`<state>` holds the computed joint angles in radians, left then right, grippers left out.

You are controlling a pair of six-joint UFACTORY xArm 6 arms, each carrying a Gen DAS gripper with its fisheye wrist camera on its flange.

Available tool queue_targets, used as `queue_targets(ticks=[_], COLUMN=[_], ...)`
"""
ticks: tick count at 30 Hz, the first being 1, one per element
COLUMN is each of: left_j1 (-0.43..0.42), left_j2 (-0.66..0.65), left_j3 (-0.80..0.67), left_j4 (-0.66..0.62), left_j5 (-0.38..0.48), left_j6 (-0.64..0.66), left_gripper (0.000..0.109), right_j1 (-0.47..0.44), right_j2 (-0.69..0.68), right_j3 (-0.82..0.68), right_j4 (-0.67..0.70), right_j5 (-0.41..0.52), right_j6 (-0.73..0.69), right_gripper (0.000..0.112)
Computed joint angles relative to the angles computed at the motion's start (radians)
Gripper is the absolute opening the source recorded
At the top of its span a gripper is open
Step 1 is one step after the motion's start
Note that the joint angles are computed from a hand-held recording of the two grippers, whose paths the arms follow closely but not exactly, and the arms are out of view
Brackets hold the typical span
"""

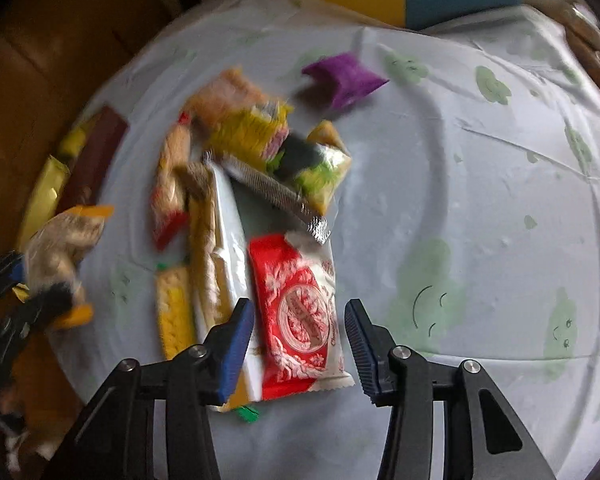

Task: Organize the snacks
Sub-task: 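Lift the cookie bag with the left tool while the right tool grasps a red-and-white cake packet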

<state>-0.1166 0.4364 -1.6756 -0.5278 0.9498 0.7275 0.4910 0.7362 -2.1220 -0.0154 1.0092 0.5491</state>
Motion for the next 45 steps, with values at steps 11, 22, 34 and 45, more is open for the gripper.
queue_targets(ticks=[11, 22, 34, 45], left_j1=[-0.016, -0.062, -0.082, -0.109], left_j2=[0.003, -0.035, -0.073, -0.071], left_j3=[0.048, 0.188, 0.300, 0.326], left_j4=[0.049, 0.061, -0.060, 0.038], left_j5=[-0.041, -0.301, -0.473, -0.560], left_j6=[-0.063, -0.053, 0.092, 0.017], left_gripper=[0.066, 0.060, 0.060, 0.057], right_j1=[0.009, 0.008, 0.008, 0.032], right_j2=[0.014, 0.066, 0.100, 0.128], right_j3=[-0.033, -0.107, -0.158, -0.203], right_j4=[-0.143, -0.181, -0.174, -0.207], right_j5=[0.114, 0.136, 0.160, 0.181], right_j6=[0.063, 0.058, 0.018, 0.002], right_gripper=[0.044, 0.033, 0.036, 0.034])
